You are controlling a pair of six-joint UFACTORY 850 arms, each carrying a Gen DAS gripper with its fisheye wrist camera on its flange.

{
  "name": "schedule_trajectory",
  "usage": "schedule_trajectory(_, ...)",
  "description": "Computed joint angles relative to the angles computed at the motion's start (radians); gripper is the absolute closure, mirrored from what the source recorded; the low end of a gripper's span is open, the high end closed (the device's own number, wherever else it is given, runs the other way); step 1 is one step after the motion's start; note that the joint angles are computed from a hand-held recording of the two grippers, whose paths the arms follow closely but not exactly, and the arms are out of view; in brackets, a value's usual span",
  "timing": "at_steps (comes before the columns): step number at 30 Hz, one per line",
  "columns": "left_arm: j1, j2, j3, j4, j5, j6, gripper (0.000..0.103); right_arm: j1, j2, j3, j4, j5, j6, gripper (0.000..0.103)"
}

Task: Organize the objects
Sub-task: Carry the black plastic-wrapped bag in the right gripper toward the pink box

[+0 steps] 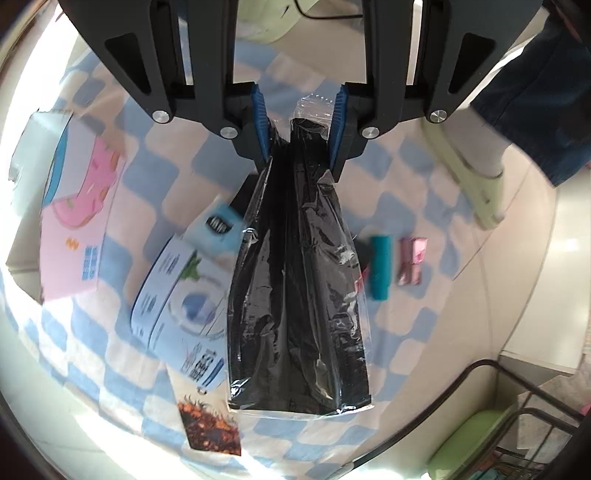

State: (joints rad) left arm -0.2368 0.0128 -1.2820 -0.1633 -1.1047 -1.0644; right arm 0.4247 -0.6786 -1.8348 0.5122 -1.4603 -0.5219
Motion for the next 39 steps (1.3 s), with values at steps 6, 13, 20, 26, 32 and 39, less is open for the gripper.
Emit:
schedule_trajectory(6,0.002,0.061,0.038,-0.008,0.123,0.037,0.0,-0.065,0.192,0.193,0.113,-0.05,-0.077,0.074)
schedule_trajectory(13,0.042,0.139,0.147,-0.22,0.231,0.247,0.029,-0.121,0.337,0.268,0.153,-0.122,-0.29,0.073)
schedule_trajectory(20,0.095,0.223,0.238,-0.285,0.247,0.249,0.103,-0.11,0.409,0.333,0.168,-0.035,-0.266,0.024)
schedule_trajectory(26,0.113,0.343,0.316,-0.305,0.309,0.118,0.103,-0.102,0.471,0.386,0.148,0.114,-0.192,0.008)
schedule_trajectory(32,0.122,0.386,0.372,-0.452,0.33,0.185,0.103,-0.107,0.525,0.433,0.256,0.204,-0.36,0.026)
schedule_trajectory(39,0.125,0.305,0.297,-0.402,0.275,0.241,0.096,-0.103,0.431,0.378,0.158,0.184,-0.166,0.092)
